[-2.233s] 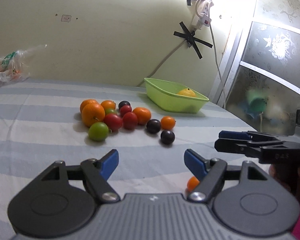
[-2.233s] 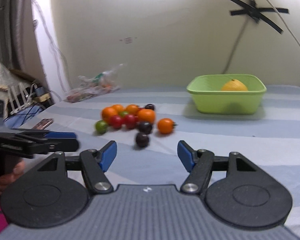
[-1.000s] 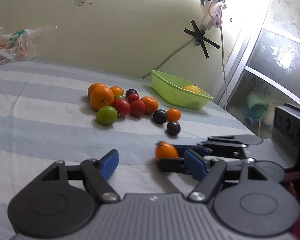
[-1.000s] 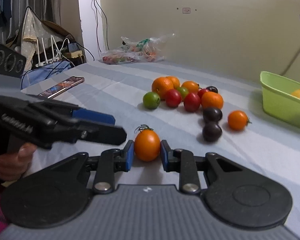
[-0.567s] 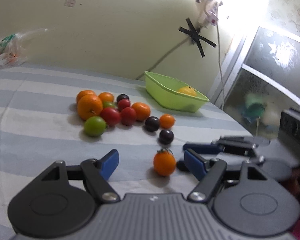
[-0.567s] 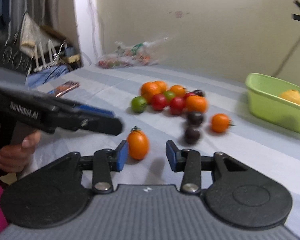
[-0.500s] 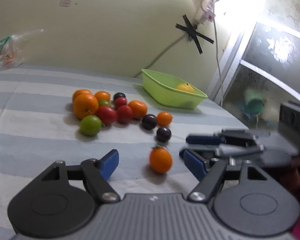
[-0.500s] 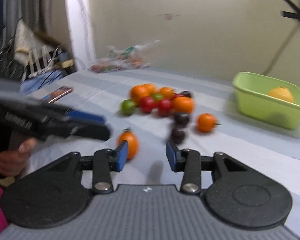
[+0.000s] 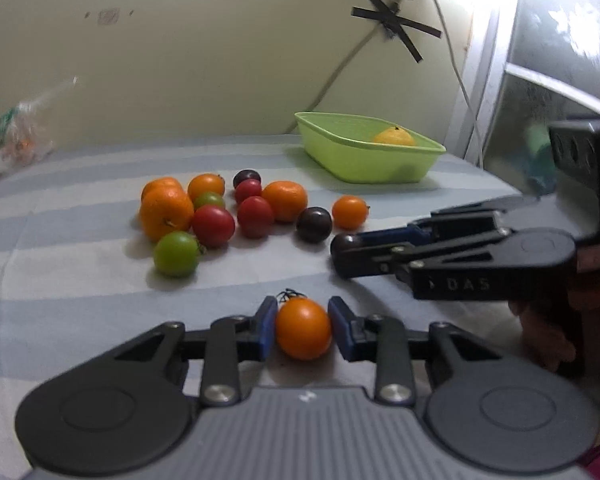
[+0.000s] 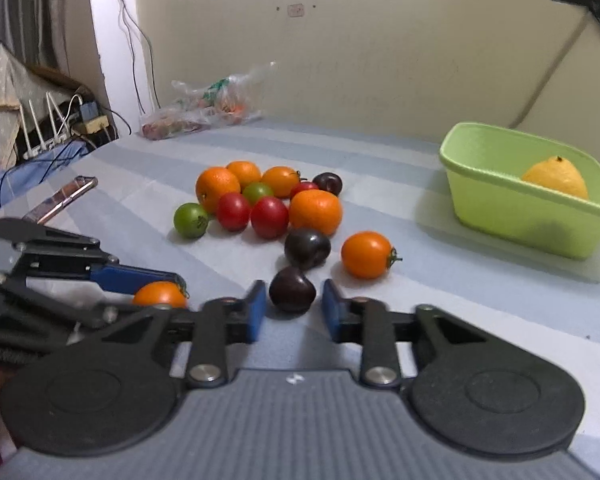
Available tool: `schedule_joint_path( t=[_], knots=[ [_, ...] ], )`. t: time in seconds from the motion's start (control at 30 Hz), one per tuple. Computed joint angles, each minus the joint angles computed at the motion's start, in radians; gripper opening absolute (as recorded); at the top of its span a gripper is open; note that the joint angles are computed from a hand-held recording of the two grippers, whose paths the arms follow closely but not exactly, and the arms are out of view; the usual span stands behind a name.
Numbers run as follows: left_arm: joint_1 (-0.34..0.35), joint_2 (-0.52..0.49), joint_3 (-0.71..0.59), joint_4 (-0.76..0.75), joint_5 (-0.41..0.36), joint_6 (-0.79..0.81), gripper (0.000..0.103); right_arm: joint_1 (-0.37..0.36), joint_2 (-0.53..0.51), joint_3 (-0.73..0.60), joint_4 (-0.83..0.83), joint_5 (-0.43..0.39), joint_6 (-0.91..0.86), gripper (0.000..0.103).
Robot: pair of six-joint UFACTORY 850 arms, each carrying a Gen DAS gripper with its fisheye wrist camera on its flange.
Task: Organize fruits
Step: 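Grasp the dark purple cherry tomato with the right tool, then lower the orange tomato into the basket with the left tool while the right drops the dark tomato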
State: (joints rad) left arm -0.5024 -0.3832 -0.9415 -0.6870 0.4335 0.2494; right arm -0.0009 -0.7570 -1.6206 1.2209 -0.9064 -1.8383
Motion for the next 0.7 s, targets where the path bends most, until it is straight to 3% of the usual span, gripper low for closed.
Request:
schedule_joint_path(
  t=[0.3, 0.5, 0.7],
  knots=[
    [0.034, -0.009, -0.042, 0.115, -0.024, -0.144, 0.028, -0.04, -0.02, -0.022, 0.128, -0.059, -0.012, 0.027],
    [0.065, -0.062, -0.164, 0.231, -0.04, -0.23, 0.028, -0.051, -0.048, -0.088, 0.242, -0.01, -0.057, 0.027],
    [0.098, -0.193, -0.383, 0.404, -0.1, -0.373, 0.028, -0.049, -0.128, -0.228, 0.392, 0.097, -0.091, 0.027]
  ],
)
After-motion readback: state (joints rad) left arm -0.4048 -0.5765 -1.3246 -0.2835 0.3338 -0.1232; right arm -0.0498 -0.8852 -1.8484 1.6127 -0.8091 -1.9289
